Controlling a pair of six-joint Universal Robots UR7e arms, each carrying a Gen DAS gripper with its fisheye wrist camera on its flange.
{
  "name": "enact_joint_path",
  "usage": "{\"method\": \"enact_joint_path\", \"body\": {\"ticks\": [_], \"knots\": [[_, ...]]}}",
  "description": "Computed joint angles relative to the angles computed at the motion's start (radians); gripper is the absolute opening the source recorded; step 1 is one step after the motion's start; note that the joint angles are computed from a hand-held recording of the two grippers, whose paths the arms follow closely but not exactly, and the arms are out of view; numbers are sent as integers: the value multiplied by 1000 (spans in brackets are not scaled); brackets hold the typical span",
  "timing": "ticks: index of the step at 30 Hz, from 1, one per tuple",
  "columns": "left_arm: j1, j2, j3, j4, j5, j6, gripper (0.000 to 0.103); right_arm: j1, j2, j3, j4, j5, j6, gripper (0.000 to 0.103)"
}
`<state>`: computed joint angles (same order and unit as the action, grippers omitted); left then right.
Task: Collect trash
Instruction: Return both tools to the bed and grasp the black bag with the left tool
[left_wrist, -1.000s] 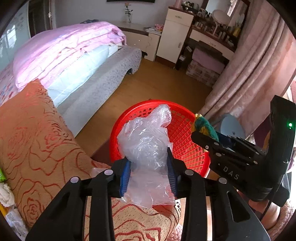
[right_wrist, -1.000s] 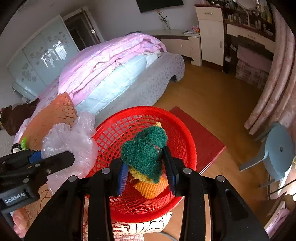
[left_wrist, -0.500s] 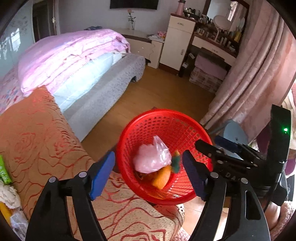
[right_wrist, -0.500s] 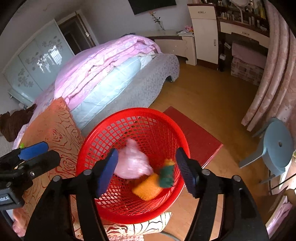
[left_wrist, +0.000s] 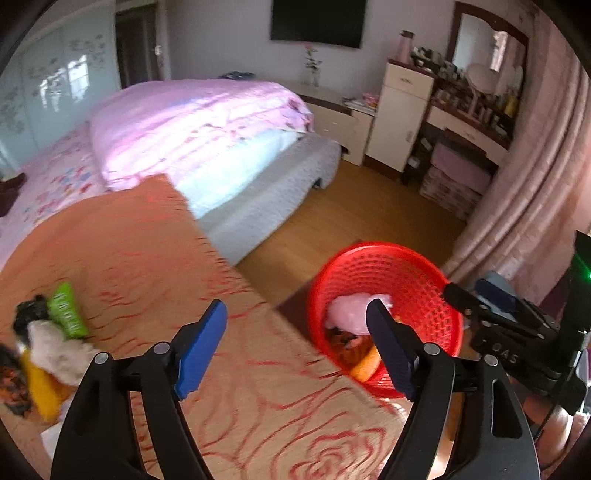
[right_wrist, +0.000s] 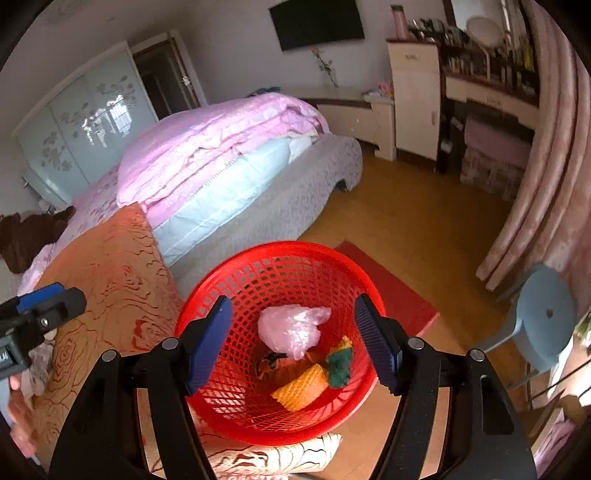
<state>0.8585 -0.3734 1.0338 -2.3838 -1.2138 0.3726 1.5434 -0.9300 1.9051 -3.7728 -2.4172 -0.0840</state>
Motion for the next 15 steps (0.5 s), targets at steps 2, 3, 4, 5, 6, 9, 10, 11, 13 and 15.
{"method": "enact_joint_path", "body": {"ticks": [2,3,4,5,6,9,10,11,13,15], "knots": [[4,-17,12,-20,34,-3,75,16,15,-13,-13,-3,-25,68],[7,-22,10,-24,45,-2,75,26,23,-21,-18,-2,-40,68],[11,-32,15,-34,61,0,75,34,30,-28,-18,0,-48,68],[15,-41,18,-44,76,-3,76,45,37,-35,-17,8,-59,68],[19,-49,20,-51,88,-7,76,53,43,-42,-15,13,-65,69],[30,-68,23,-69,133,-16,78,80,64,-64,2,31,-81,70],[34,-74,23,-80,154,-18,78,88,70,-70,9,37,-83,70],[38,-80,25,-89,173,-20,78,95,77,-78,19,46,-85,70],[46,-92,31,-107,205,-24,78,109,90,-93,37,60,-92,70],[50,-104,44,-131,232,-22,79,122,106,-112,58,73,-98,70]]}}
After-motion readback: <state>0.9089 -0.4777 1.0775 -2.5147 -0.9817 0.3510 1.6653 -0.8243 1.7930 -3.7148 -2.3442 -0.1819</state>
